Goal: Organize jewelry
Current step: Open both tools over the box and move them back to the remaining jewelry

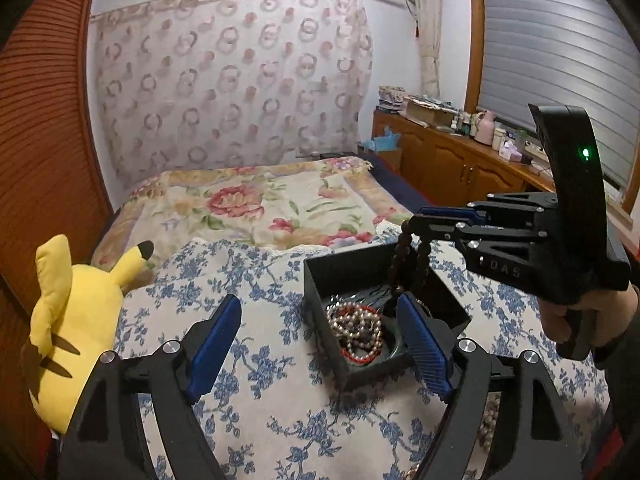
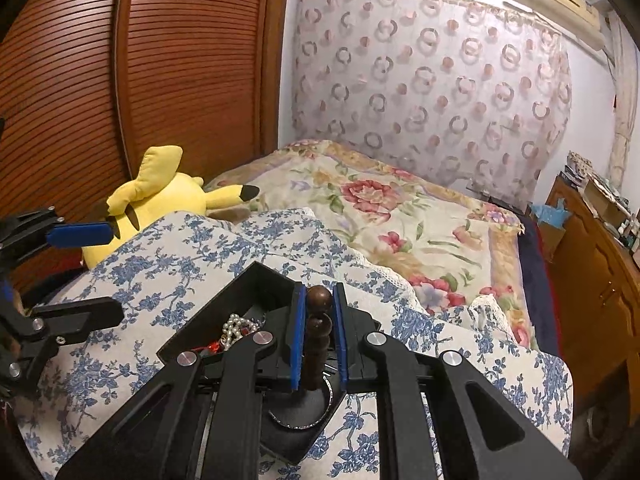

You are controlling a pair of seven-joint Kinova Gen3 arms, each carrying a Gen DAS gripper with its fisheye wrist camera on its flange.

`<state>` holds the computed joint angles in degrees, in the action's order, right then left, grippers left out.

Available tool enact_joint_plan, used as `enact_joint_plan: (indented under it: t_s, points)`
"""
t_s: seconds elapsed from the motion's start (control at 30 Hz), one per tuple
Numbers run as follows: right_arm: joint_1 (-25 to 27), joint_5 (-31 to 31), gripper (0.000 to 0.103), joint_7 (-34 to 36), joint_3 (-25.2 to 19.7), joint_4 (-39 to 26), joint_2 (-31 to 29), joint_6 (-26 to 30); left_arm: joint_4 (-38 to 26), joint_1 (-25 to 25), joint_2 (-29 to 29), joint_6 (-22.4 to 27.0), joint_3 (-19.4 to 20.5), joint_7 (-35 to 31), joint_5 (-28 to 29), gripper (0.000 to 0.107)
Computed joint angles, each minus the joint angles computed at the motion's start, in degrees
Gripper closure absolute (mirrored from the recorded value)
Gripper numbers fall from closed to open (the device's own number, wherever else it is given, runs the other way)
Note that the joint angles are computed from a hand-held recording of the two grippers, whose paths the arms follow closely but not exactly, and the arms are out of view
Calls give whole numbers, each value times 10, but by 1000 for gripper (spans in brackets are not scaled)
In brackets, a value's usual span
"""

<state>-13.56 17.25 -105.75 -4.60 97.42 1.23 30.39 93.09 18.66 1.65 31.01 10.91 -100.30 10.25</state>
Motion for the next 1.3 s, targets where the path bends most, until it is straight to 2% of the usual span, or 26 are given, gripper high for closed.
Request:
enact_joint_plan:
  t_s: [0.03,0.1,0.4,0.47,0.57,0.6,0.63,0.7,1.0,1.13,1.3]
  points:
    - [2,-7,80,6,1,5,-3,-5,2,0,-1,0,0,1,-1,30]
    - [5,-12,79,10,0,16,-11,-14,14,-3,-5,-3,-2,-11,10,30]
    - [19,-35,79,24,-9,79,-60,-27,65,-9,-27,-11,-9,-30,28,30]
    - [21,-39,79,24,-15,96,-73,-32,73,-8,-32,-12,-8,-22,21,30]
    - [23,-47,79,25,-24,124,-95,-38,86,-4,-41,-17,2,16,-27,30]
    - [21,-56,79,31,-24,134,-102,-41,88,-2,-43,-16,5,23,-38,18]
    - [20,-65,79,35,-25,144,-111,-43,97,1,-48,-24,7,30,-50,14]
    - [21,-72,79,38,-32,160,-124,-44,107,5,-54,-28,8,26,-56,14]
    - [20,-113,79,53,-41,217,-174,-28,133,21,-68,-10,8,5,-40,13]
    - [17,-137,79,59,-33,243,-195,-23,146,25,-73,-3,1,-8,-12,12]
    - [16,-153,79,60,-37,262,-204,-10,159,25,-76,4,5,-1,-7,12]
